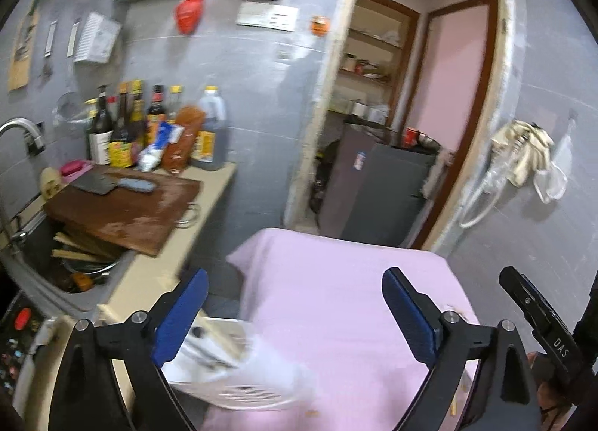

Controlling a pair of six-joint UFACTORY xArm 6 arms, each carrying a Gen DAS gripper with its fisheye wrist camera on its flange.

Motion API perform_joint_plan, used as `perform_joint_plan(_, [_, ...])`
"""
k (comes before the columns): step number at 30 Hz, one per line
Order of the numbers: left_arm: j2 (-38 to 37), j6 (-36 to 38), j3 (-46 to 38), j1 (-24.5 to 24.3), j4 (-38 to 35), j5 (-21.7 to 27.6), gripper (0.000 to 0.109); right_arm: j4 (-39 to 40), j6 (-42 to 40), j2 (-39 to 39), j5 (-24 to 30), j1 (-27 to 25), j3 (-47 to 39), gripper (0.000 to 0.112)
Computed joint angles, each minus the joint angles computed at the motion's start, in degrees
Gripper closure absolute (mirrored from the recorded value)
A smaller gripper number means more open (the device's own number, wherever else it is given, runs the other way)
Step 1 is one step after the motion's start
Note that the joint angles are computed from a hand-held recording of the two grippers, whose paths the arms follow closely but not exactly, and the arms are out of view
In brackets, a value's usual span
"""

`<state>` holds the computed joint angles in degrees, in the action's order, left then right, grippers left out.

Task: Organize utensils
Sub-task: 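Move both open tools over the two spoons on the pink cloth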

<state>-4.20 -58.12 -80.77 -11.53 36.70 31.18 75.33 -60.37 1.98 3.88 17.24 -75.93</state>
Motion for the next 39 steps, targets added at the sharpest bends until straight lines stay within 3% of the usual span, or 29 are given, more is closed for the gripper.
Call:
perform_joint_plan(10, [12.68,-5.87,-11.97,-10.30,8.74,1.29,0.013,4.23,-8.85,-1.46,2.16,-10.54,3.70,0.015])
perform_joint_plan(16, [20.35,-2.51,-19.06,-13.59,5.00,3.64,0.013,1.59,-9.11,1.52,7.26,-15.94,3.51,0.015])
perform_joint_plan(24, [29.70,5.01,-26.31,-14.84,-6.37,3.79,0.013,0.01,-9.20,11.29,20.97,-22.36,-3.59,0.015])
perform_joint_plan(25, [31.31,7.06,-27.65,-14.98,-8.60,3.82,0.013,0.06,-9.57,12.56,22.38,-22.79,-4.43,0.017])
perform_joint_plan(29, [36.99,12.60,-33.23,-15.49,-13.96,4.54,0.018,-4.22,-7.19,18.64,28.65,-24.08,-9.59,0.040])
perform_joint_plan(36, [49.49,26.58,-50.29,-15.19,-27.62,11.36,0.052,-12.35,1.64,29.80,42.17,-25.90,-22.27,0.069])
perform_joint_plan(39, [57.37,32.12,-63.04,-14.76,-32.94,16.78,0.064,-14.52,2.51,33.14,45.50,-25.76,-26.24,0.076])
